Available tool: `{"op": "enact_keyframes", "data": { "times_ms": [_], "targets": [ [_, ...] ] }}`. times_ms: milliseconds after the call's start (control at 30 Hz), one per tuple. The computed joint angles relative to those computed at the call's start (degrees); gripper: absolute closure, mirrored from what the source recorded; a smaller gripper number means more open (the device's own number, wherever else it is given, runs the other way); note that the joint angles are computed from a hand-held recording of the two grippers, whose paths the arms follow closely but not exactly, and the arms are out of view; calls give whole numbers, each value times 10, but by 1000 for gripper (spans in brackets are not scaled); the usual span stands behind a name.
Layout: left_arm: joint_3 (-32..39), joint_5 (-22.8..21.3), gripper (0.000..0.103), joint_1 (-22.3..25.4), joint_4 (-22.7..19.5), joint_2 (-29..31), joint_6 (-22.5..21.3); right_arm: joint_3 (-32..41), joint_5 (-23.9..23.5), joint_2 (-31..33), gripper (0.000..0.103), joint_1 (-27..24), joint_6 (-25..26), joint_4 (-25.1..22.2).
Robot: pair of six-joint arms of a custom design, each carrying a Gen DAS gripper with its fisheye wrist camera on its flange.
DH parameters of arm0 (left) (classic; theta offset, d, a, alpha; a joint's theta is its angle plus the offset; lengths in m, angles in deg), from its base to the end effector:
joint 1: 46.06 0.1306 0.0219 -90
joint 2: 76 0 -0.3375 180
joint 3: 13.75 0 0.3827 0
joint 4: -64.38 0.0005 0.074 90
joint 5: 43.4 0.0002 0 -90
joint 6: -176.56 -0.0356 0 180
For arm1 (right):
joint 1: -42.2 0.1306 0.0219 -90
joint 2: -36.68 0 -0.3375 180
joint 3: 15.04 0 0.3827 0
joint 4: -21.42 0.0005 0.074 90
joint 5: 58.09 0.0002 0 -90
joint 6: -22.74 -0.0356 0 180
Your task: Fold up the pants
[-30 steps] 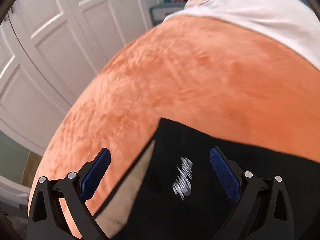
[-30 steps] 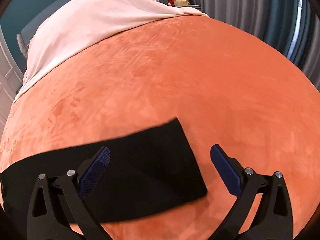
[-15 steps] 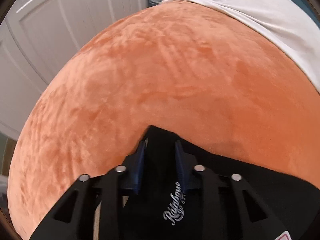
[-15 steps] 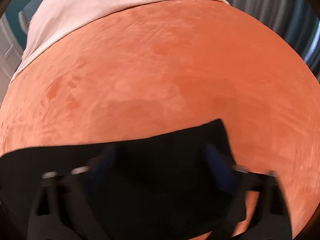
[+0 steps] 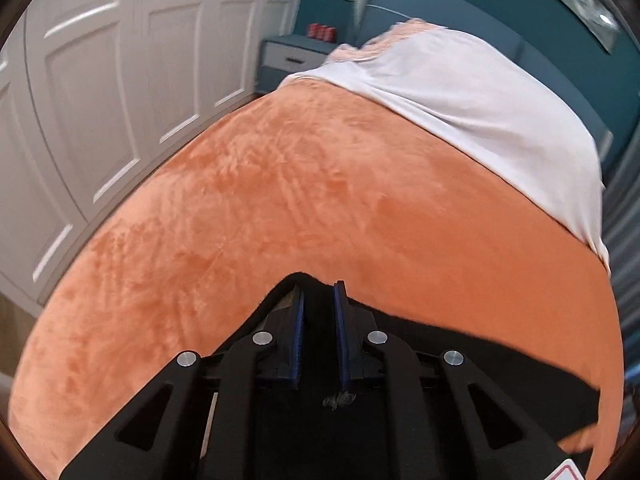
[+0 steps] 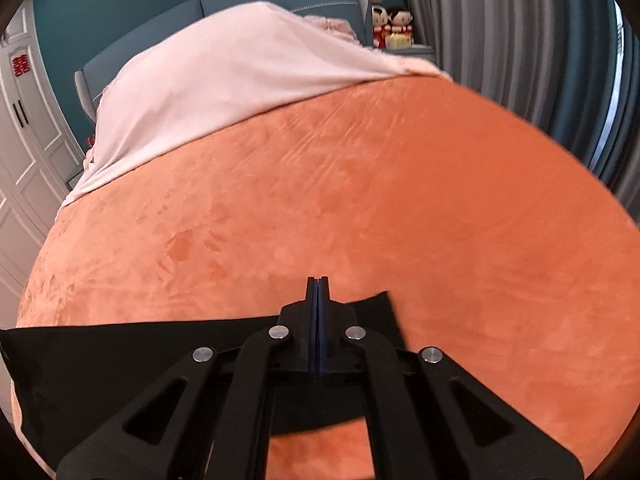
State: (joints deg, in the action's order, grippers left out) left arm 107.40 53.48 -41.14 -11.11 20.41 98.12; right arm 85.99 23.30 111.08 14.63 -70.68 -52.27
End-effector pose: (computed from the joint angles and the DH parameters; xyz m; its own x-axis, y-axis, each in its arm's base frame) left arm 0.4748 0.0361 0.5413 -0.7540 -0.2646 -0.6013 -0.1641 0.9621 -0.2177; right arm 0.3103 -0.1565 0.5471 -0.6259 0.3933 -0.6735 0.4053 0.9018 0.1500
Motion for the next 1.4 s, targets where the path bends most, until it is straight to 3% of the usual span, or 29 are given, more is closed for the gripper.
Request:
{"op": "enact_keyframes", "data": {
  "times_ms": [100,167,233,300,367,533,600,633,667,733,767,900,1067,1167,1233,1300,1400],
  "targets": [
    [-11,14,92,5,-16,-25,-13,3,-1,1,100,-25,2,-43],
    [-23,9,92,3,-18,-38,-20,-10,23,1,95,-26,2,-53],
    [-33,6,92,3,-16,-45,-24,-27,21,7,83,-27,6,-57],
    [-42,3,92,1,-14,-48,-22,-39,52,19,55,-9,4,-52],
    [-42,-3,92,-1,-10,-42,-21,-47,75,35,42,7,1,-33],
    [-55,-18,92,-5,9,-33,-21,-30,115,102,29,24,-21,-7],
    [-62,-21,92,-4,16,-30,-20,-20,127,132,30,29,-32,-20],
    [-65,-25,92,-4,18,-27,-20,-26,124,138,36,31,-30,-15],
    [-66,-31,92,-5,19,-23,-22,-34,109,135,57,33,-26,-4],
    [-70,-36,92,-4,23,-21,-16,-47,97,120,86,41,-19,22],
    [-68,-35,92,-3,23,-19,-14,-46,87,114,92,43,-19,25],
    [-62,-3,92,8,25,-35,-8,-52,39,41,92,48,5,70],
    [-66,60,92,32,-2,-90,-37,-31,-72,-71,92,16,51,51],
    [-91,98,93,56,-31,-139,-67,-33,-141,-136,92,-31,102,5],
    [-114,122,93,81,-58,-173,-94,-45,-175,-180,92,-78,166,-50],
    [-151,141,103,117,-87,-215,-125,-64,-185,-209,91,-118,228,-100],
    [-212,151,103,186,-132,-266,-191,-135,-179,-259,91,-197,329,-176]
  ]
}}
